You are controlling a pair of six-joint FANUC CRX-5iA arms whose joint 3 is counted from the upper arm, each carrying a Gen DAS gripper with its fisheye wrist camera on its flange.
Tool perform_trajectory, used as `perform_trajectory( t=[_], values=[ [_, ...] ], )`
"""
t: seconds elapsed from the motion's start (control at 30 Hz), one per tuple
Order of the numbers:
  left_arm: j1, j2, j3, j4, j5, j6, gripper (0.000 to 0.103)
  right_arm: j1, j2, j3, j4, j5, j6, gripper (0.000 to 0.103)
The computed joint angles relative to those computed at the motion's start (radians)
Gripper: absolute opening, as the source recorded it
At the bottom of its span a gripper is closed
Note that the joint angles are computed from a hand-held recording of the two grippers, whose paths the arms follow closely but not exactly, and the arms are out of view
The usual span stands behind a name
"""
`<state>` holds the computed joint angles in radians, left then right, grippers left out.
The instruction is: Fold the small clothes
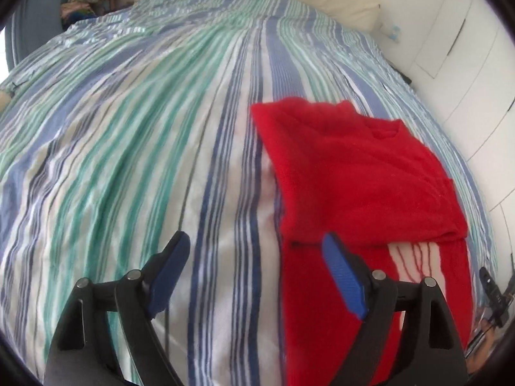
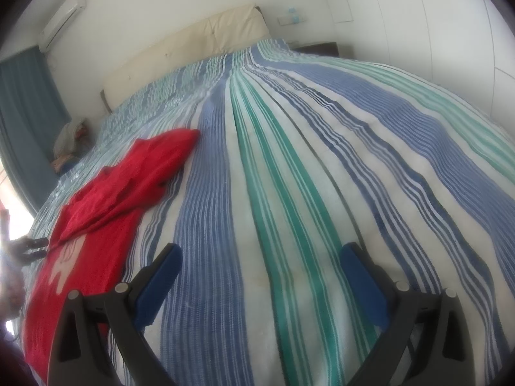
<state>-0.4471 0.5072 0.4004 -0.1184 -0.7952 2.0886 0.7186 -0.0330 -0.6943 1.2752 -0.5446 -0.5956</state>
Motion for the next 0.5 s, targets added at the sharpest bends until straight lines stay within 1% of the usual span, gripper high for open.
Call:
perform_trajectory(
  t=[0.1, 0.2, 0.3, 0.37, 0.4, 0.43, 0.47, 0.5],
  values=[
    [-0.012, -0.086, -0.102, -0.091, 0.031, 0.034, 0.088, 0.000, -0.001, -0.002, 0.001, 0.001, -0.002, 0.098],
    [-0.013, -0.157, -0.192, -0.165, 0.070, 0.096, 0.092, 0.004, 0.000, 0.001, -0.011, -0.006, 0.009, 0.098],
    [-0.028, -0.180, -0.214, -0.286, 0.070, 0.203, 0.097, 0.008, 0.003, 0.007, -0.025, -0.012, 0.023, 0.098],
    [-0.039, -0.170, -0.209, -0.365, 0.048, 0.273, 0.099, 0.010, 0.006, 0.012, -0.032, -0.016, 0.031, 0.098],
    [-0.035, -0.162, -0.213, -0.369, 0.042, 0.287, 0.099, 0.011, 0.008, 0.014, -0.035, -0.017, 0.034, 0.098],
    [-0.014, -0.152, -0.228, -0.327, 0.055, 0.275, 0.100, 0.011, 0.009, 0.015, -0.037, -0.018, 0.036, 0.098],
    [0.014, -0.142, -0.253, -0.258, 0.091, 0.239, 0.100, 0.011, 0.009, 0.015, -0.037, -0.018, 0.036, 0.098],
    [0.030, -0.138, -0.269, -0.222, 0.119, 0.216, 0.102, 0.011, 0.009, 0.015, -0.037, -0.018, 0.036, 0.098]
  ],
)
